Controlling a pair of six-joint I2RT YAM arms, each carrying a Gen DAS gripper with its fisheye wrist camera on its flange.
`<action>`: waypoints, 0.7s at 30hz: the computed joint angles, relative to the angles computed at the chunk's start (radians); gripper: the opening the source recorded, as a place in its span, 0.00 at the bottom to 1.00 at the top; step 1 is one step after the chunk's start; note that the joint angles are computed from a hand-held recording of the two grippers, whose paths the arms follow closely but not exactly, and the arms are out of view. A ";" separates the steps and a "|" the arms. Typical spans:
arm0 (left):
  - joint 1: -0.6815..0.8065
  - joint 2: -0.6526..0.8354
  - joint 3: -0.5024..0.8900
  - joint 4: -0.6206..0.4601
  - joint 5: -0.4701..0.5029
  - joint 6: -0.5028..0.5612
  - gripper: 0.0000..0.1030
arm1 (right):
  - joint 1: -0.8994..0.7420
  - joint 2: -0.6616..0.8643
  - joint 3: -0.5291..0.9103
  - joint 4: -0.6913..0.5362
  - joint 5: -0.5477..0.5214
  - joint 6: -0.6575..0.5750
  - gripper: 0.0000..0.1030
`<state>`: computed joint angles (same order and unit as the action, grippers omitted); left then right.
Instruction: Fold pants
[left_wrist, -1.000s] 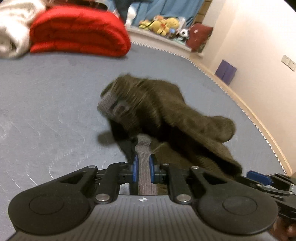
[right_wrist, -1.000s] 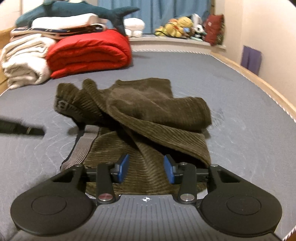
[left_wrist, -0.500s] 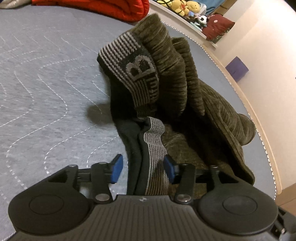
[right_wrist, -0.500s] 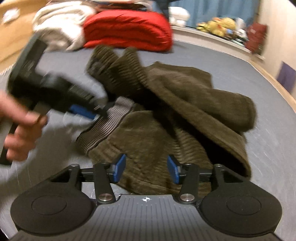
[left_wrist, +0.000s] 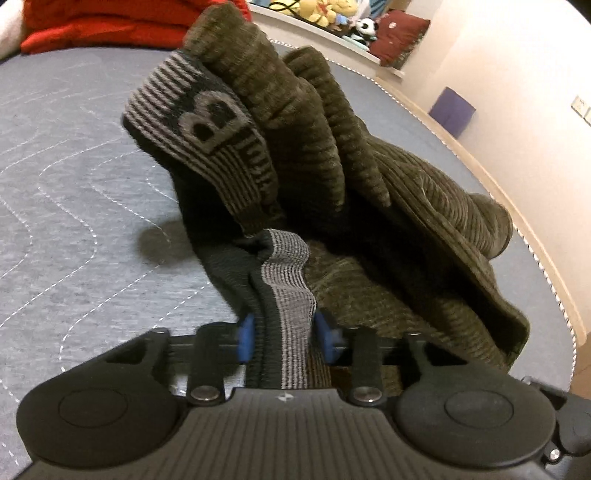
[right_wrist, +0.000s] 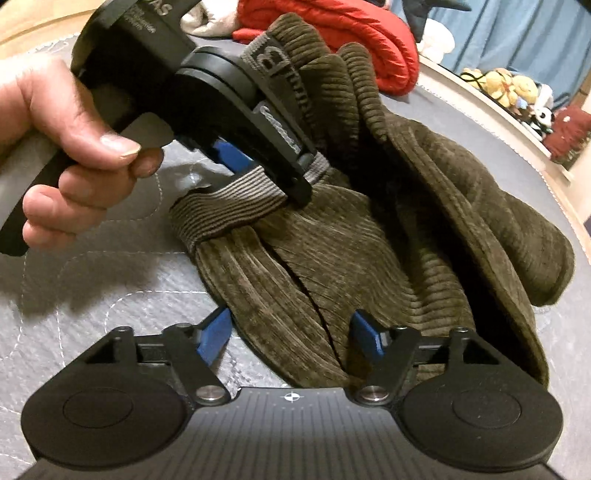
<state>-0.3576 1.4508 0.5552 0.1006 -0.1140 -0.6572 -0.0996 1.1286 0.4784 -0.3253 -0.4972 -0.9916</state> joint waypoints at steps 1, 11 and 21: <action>0.009 -0.027 -0.009 -0.008 0.013 -0.001 0.21 | 0.004 -0.011 0.001 -0.006 0.000 -0.002 0.52; 0.045 -0.576 -0.025 -0.473 -0.071 -0.026 0.15 | -0.059 -0.280 -0.004 -0.240 -0.281 -0.121 0.10; 0.024 -1.062 0.208 -1.302 -0.281 -0.152 0.14 | 0.156 -0.600 0.040 -0.695 -0.455 -0.234 0.08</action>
